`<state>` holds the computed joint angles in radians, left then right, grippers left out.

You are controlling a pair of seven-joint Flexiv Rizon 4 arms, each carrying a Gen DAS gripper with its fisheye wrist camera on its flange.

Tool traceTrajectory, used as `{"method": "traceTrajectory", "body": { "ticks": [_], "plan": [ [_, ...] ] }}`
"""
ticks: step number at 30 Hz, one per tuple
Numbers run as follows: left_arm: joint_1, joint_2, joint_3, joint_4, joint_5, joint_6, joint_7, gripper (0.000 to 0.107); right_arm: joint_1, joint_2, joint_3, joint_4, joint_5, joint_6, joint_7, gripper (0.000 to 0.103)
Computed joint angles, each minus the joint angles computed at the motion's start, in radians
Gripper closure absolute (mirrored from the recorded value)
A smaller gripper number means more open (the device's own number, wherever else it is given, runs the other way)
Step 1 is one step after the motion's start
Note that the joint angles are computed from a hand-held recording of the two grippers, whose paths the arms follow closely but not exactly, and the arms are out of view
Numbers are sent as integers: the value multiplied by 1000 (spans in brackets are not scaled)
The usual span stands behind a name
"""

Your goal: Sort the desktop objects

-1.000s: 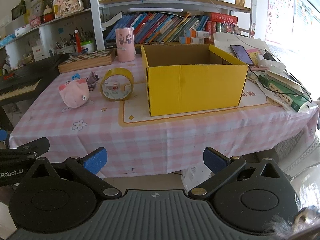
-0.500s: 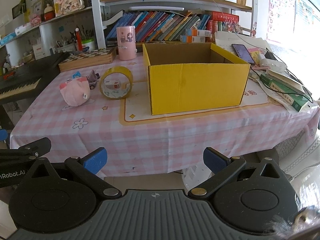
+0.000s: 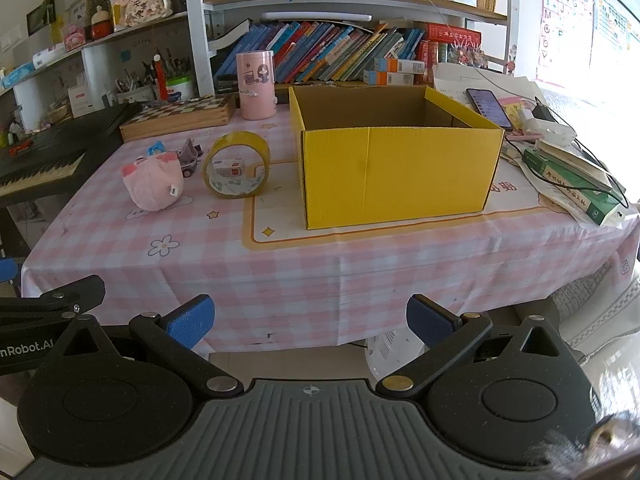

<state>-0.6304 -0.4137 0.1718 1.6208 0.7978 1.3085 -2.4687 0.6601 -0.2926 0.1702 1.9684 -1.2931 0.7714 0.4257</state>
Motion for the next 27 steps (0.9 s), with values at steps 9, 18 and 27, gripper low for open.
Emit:
{"method": "traceTrajectory", "body": {
  "ticks": [9, 18, 27],
  "plan": [
    [2, -3, -5, -1, -4, -2, 9, 4, 0, -1, 0, -1, 0, 1, -1, 0],
    [8, -5, -8, 0, -17, 2, 30, 4, 2, -7, -3, -10, 3, 4, -9, 0],
    [13, -10, -4, 4, -46, 15, 49, 4, 4, -12, -6, -16, 6, 2, -13, 0]
  ]
}}
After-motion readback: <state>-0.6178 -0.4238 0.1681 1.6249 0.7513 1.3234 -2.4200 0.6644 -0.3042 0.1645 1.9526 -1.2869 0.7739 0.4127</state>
